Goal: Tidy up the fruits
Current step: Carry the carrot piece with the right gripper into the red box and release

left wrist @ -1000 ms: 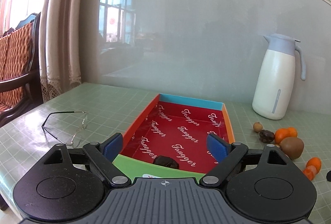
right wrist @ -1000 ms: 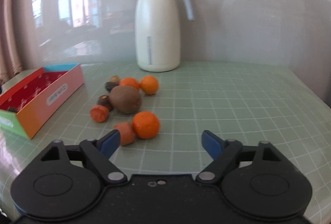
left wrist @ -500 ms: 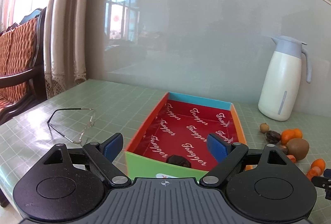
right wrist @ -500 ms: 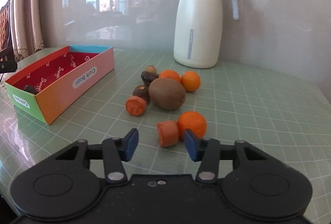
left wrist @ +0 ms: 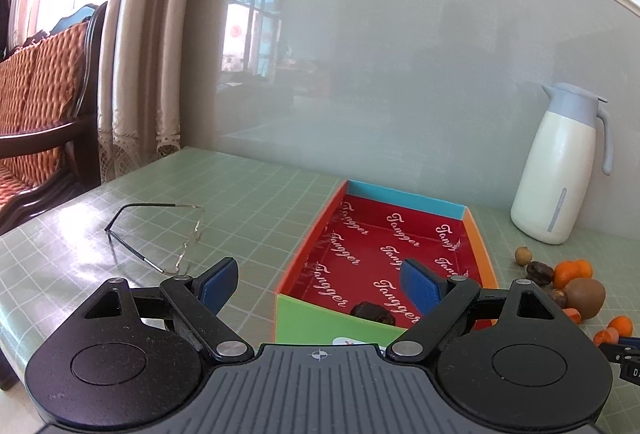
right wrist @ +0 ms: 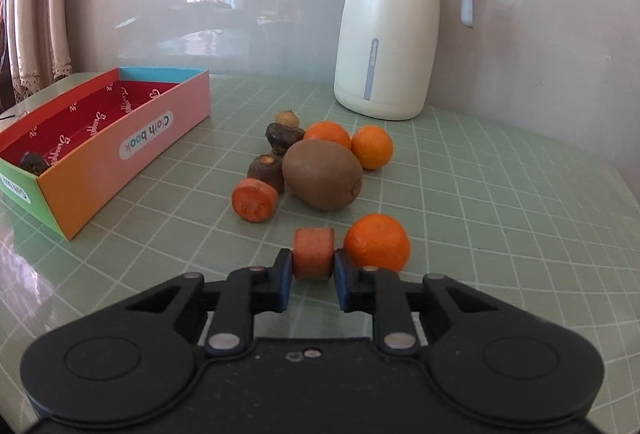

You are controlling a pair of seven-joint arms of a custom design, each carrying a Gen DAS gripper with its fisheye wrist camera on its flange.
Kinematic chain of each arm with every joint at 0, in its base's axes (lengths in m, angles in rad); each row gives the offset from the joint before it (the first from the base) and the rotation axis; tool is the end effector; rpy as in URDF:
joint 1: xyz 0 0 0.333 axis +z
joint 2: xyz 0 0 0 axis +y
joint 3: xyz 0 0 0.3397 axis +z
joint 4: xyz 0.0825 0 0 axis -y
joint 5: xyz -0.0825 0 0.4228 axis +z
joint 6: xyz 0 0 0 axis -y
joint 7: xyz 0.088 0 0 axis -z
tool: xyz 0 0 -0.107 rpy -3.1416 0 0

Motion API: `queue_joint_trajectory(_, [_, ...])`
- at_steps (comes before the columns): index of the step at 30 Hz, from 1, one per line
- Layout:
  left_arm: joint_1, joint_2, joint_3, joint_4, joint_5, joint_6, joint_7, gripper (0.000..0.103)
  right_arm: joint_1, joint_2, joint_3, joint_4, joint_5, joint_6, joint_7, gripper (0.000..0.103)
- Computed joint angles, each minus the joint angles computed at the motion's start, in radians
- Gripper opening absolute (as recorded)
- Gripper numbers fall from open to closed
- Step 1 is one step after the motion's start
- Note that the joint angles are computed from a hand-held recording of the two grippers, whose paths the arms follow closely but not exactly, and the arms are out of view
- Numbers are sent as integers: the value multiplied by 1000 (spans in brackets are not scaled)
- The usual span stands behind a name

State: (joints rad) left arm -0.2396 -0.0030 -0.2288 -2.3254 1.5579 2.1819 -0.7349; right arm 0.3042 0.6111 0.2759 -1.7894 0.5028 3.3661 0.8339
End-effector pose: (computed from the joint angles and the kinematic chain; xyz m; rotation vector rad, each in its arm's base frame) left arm 0.5021 -0.2124 0.3530 -1.8609 0.8405 -0.6534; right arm 0.6609 0.3303 0.3151 -2.0315 1.0198 -0.6529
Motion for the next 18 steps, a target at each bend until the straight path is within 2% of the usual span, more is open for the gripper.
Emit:
queue_joint_trajectory(9, [1,-19,-3,-21,-23,-10,9,88,-25,-1,42,-6,-24,33,17,21])
queue_joint_trajectory(18, [12,-63,-8,-71,-45,-21,-7,88,-163,4,228,-52,-213,104,92,21])
